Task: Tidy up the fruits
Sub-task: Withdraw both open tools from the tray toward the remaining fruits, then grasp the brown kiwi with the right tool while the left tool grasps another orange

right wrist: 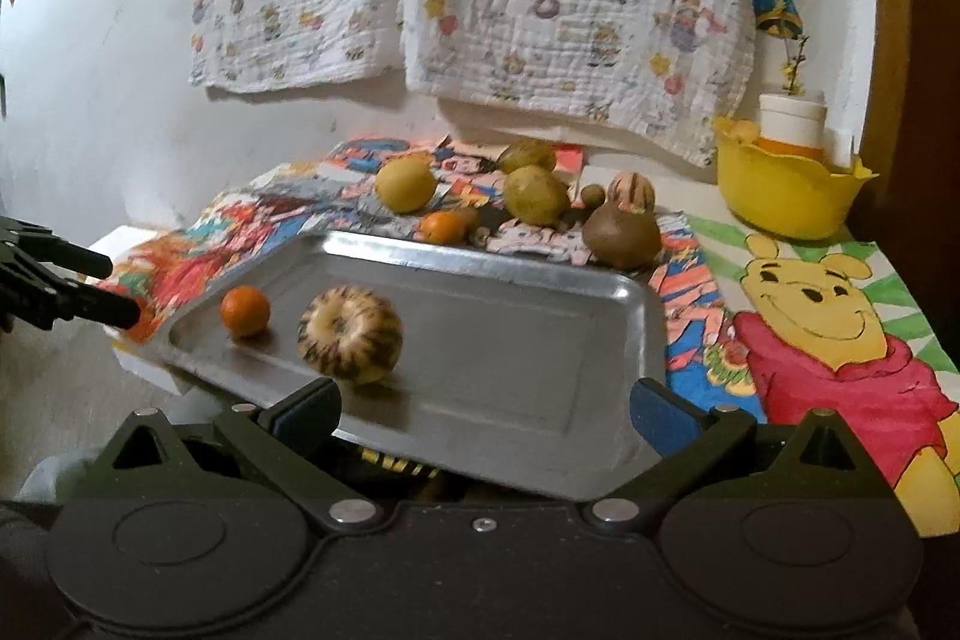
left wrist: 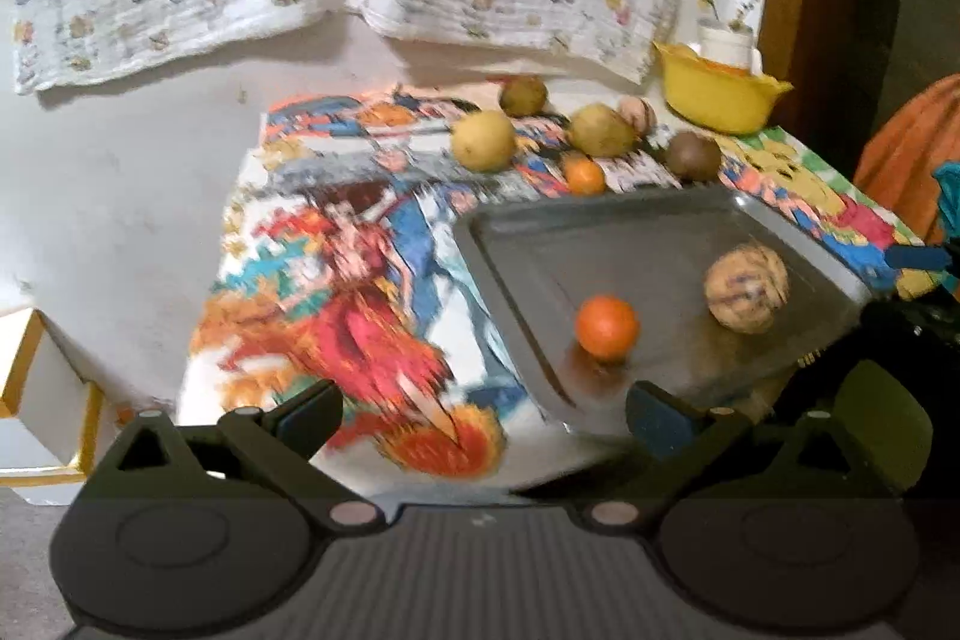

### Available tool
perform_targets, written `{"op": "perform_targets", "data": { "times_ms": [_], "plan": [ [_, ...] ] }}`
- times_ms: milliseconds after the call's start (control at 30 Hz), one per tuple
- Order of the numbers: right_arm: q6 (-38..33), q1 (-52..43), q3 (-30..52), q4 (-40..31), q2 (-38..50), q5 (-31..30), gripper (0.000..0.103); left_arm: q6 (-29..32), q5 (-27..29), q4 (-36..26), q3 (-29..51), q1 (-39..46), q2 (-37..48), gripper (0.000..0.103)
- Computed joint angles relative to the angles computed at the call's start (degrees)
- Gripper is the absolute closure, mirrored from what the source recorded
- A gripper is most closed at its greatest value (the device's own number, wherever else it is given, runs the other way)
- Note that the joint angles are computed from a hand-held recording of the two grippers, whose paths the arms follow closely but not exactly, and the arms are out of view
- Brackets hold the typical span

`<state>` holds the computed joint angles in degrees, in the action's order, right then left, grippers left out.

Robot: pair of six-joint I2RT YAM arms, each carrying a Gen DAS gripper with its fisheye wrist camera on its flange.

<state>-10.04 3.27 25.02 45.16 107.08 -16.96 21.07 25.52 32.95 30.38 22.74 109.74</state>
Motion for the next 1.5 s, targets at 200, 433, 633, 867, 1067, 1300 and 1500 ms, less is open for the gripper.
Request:
{"op": "perform_targets", "data": {
  "times_ms": [200, 433, 633, 867, 1067, 1300, 1500],
  "plan": [
    [0.86, -0.58, 3.99, 0.95, 2.43, 1.8, 0.001, -2.79, -1.56, -0.74, 4.0, -1.66, -0.14, 0.0],
    [1.91, -0.4, 12.81, -2.35, 7.69, 5.57, 0.001, -6.39, -2.55, -4.01, 13.1, -5.37, 5.22, 0.0],
    [3.64, -1.13, 21.92, -7.65, 12.74, 5.88, 0.001, -8.59, -2.52, -9.47, 23.22, -9.32, 11.34, 0.0],
    [5.24, -1.73, 34.35, -15.12, 19.96, 5.89, 0.001, -10.99, -3.28, -15.32, 34.55, -14.21, 17.52, 0.0],
    [2.14, -0.76, 47.5, -25.52, 26.6, 8.52, 0.001, -13.42, -6.44, -20.63, 45.04, -17.77, 23.68, 0.0],
    [-1.95, 0.54, 58.58, -33.12, 31.9, 10.83, 0.001, -14.17, -8.15, -29.31, 57.12, -20.01, 30.78, 0.001],
    [-2.56, 0.85, 67.43, -39.19, 36.31, 11.85, 0.001, -15.03, -6.39, -32.92, 63.16, -20.26, 34.35, 0.002]
  ]
}}
